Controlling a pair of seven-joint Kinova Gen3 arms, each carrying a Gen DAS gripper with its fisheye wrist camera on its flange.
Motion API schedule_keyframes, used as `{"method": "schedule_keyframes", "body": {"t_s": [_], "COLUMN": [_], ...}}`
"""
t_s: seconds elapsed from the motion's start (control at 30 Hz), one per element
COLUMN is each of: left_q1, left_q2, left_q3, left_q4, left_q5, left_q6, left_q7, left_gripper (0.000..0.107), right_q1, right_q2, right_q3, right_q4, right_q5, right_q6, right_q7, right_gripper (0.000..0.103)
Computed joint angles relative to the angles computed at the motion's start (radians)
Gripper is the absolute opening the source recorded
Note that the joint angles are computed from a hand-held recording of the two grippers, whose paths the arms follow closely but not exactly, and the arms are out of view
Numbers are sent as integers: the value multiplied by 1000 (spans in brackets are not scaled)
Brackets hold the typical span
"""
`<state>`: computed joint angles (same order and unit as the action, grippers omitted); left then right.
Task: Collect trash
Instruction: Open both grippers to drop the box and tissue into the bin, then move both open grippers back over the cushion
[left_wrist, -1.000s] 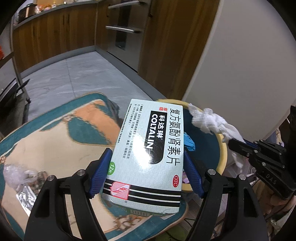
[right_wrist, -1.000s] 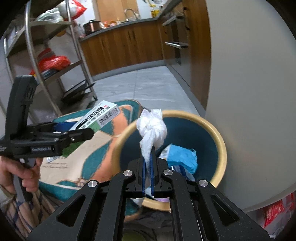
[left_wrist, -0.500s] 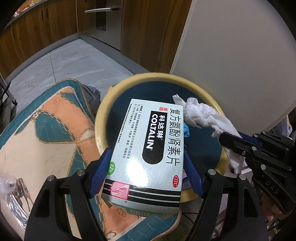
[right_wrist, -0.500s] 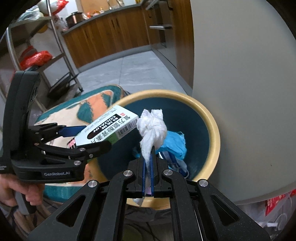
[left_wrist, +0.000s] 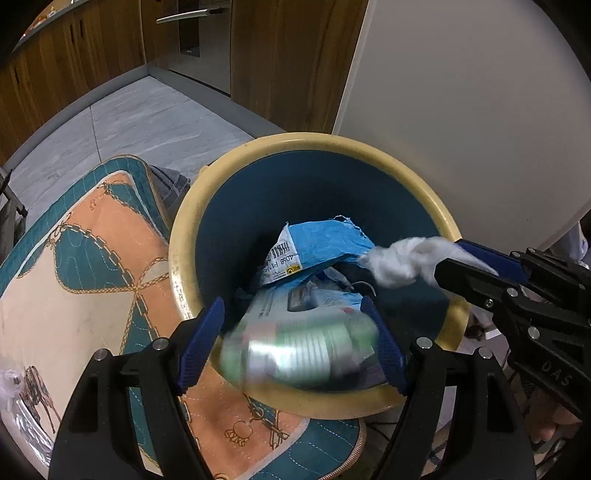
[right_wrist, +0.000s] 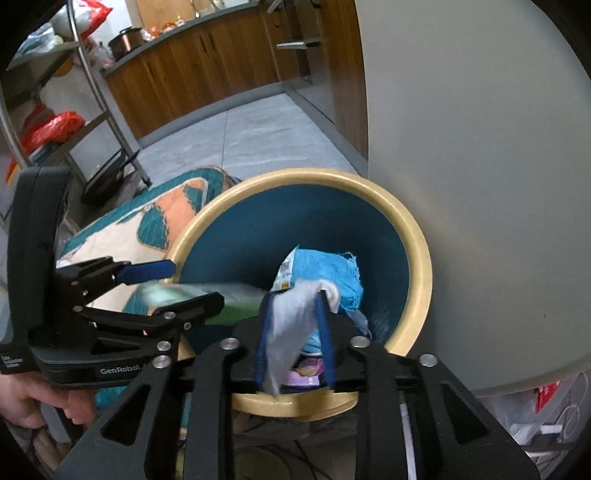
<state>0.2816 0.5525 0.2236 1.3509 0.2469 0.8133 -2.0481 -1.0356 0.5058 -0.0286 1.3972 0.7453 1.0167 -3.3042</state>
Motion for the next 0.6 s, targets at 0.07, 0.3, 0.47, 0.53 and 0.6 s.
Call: {"method": "schedule_keyframes", "body": {"t_s": [0.07,0.3,0.47,0.53,0.6], "left_q1": [-3,-33,-58,-71,-94], "left_q2": [-4,-27,-65,-81,-98], "left_q3": [0,9,5,0,-4], "left_q4": [7,32,67,82,99], "left_q5": [0,28,38,42,50], "left_q6": [-5,-24,-50,-62,-67], "left_q7": [-6,-27,-54,-60,-73], "left_gripper": [75,75,76,80,80], "right_q1": [-7,-18,-29,-28,-29], "right_q2": [-5,-21,-18,-16,-11], "right_q3": [4,3,-3,-5,-6], "right_q4": [8,29,16,7,-6], "right_q5": [10,55,84,88,93], "right_q6": [-2,-9,-1,-2,-8], "right_q7": [-15,-71,-74,-69,-62], "right_gripper": [34,45,55,57,59]}}
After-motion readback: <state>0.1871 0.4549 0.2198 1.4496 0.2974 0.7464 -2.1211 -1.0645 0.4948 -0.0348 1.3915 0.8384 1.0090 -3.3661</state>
